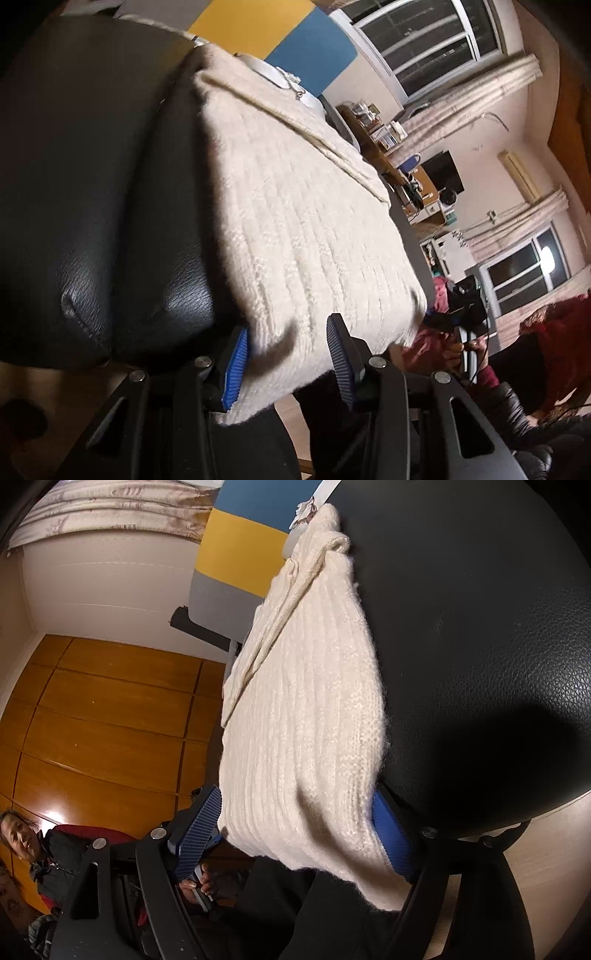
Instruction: Fold clothes
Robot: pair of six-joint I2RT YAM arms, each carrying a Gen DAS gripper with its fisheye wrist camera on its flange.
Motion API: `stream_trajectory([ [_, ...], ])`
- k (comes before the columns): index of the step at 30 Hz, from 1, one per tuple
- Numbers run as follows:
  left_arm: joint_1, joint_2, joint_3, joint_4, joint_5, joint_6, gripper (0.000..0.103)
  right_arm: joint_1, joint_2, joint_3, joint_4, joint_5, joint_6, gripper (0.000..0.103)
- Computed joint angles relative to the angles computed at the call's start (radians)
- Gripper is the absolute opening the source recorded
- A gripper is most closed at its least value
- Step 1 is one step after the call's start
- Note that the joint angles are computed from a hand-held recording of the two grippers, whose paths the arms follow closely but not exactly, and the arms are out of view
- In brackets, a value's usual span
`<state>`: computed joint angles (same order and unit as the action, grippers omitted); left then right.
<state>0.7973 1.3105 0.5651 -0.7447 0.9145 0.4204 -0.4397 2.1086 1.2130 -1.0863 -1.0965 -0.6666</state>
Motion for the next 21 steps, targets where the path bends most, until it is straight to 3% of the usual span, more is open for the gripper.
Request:
stream_trajectory([
  [3, 0.034, -0.018, -0.019, -0.008, -0.007, 0.042, 0.038, 0.007, -0.051, -0.036, 0.049, 0.044, 0.008, 0.081],
  [5, 0.011, -0.065, -0.045, 0.055, -0.016, -0.011, 0.035, 0.024, -0.117, -0.084, 0.129, 0.101, 0.05, 0.075],
  [7, 0.006, -0.094, -0.067, 0.111, -0.022, -0.044, 0.025, 0.042, -0.18, -0.126, 0.198, 0.169, 0.088, 0.054],
  [8, 0.004, -0.092, -0.072, 0.134, -0.033, -0.068, 0.01, 0.044, -0.188, -0.13, 0.207, 0.195, 0.095, 0.046],
  [9, 0.007, -0.075, -0.072, 0.149, -0.02, -0.089, 0.011, 0.043, -0.188, -0.134, 0.218, 0.218, 0.101, 0.03],
  [10, 0.013, -0.058, -0.071, 0.159, -0.01, -0.103, 0.011, 0.04, -0.184, -0.134, 0.222, 0.235, 0.103, 0.021],
  [17, -0.008, -0.06, -0.062, 0.148, -0.048, -0.121, 0.012, -0.006, -0.105, -0.091, 0.151, 0.19, 0.044, 0.025],
  [21, 0.014, -0.073, -0.075, 0.145, -0.045, -0.128, 0.009, -0.01, -0.143, -0.116, 0.14, 0.194, -0.072, 0.04],
])
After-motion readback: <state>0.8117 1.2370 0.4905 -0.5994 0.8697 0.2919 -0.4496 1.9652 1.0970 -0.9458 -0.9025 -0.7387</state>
